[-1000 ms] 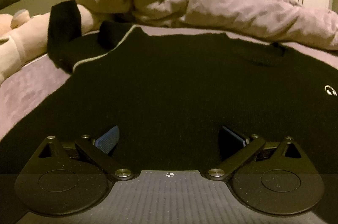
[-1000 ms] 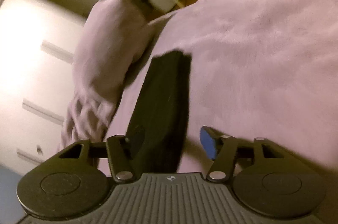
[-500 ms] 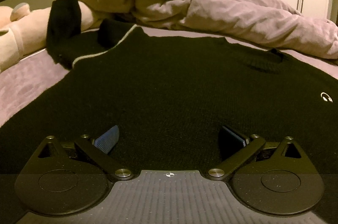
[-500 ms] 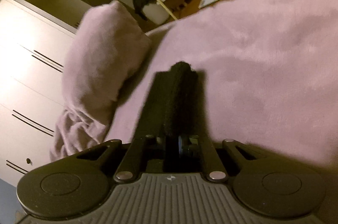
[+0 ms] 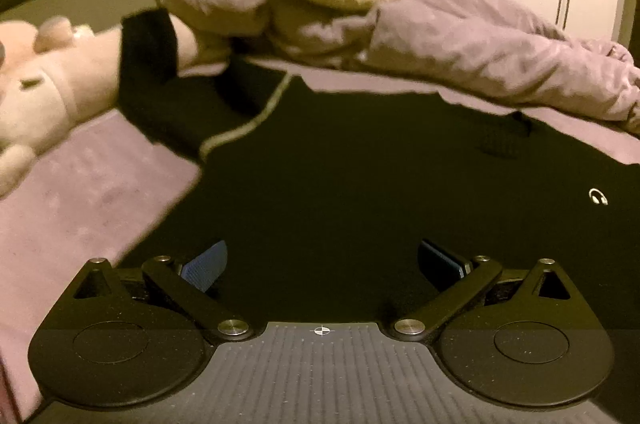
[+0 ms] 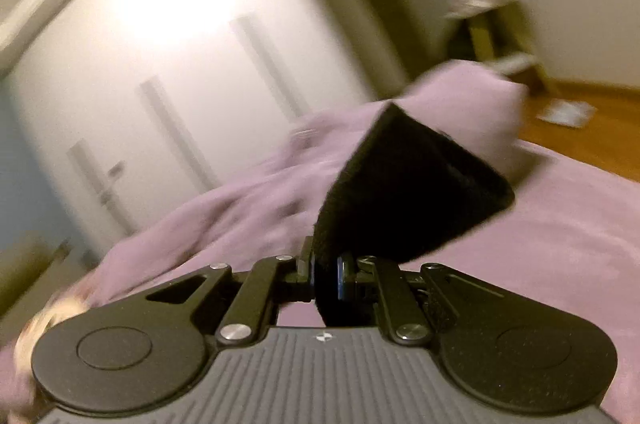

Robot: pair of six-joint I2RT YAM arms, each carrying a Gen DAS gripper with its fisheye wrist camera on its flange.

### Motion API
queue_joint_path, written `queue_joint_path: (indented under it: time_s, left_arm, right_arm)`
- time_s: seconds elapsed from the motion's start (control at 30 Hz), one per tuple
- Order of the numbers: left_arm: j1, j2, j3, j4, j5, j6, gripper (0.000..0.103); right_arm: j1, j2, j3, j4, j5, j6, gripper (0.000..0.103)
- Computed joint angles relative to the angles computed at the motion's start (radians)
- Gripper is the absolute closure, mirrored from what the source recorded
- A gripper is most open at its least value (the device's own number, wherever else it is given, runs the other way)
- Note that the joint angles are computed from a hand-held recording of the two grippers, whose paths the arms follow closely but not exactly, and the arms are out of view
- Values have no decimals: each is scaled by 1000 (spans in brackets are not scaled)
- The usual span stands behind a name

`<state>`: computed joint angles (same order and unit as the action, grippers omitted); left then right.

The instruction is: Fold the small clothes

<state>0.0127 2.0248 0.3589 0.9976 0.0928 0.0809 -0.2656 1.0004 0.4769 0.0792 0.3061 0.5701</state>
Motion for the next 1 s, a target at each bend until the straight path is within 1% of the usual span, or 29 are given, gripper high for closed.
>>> queue_joint_path:
  time_s: [0.1,0.2,0.27,0.33,0.5,0.57,0.6,0.63,0.77,0.8,0.83,0.87,0.9,0.93,1.0]
  left_arm:
    - [84,-90,-45,-41,71,50,0]
    - [183,-159,-51,-131,160,93,0]
    - [232,-175,-35,-181,193,116,0]
    - [278,-172,-12,-213,219,136,0]
    - [373,-156,41,-270,279,166,0]
    - [398,-148,57,-285,295,179,0]
    - [406,-143,63,-290,300,186,0]
    - [415,-138,68,-291,305,191,0]
    - [429,-120,84,-298,308,199,0]
    - [428,-117,91,-309,306,196,0]
    - [426,-114,99,-322,307,194,0]
    - [424,-114,106,-335,310,193,0]
    - [420,-117,110,-349,311,193,0]
    - [416,-120,113,-358,315,195,0]
    - [406,-132,115,-373,330,209,0]
  right_arm:
    - [260,121,73,36,132,28,94]
    - [453,285,137,109,215,62,94]
    - [559,409,184,151,246,100,94]
    - [648,534,246,162,272,158,94]
    - [772,822,396,168,284,265,94]
    - [814,928,478,126,298,308,94]
    - [864,969,538,63,334,344,94]
    - [877,1005,574,41,346,347,94]
    - [895,1105,660,2,373,363,93]
    - [896,1118,672,-1,369,366,91]
    - [890,1127,677,8,342,363,86]
    - [880,1128,676,17,279,352,75]
    - [857,1148,713,-1,220,336,67]
    - [861,1138,702,-2,206,341,59]
    - [876,1088,613,76,208,360,57]
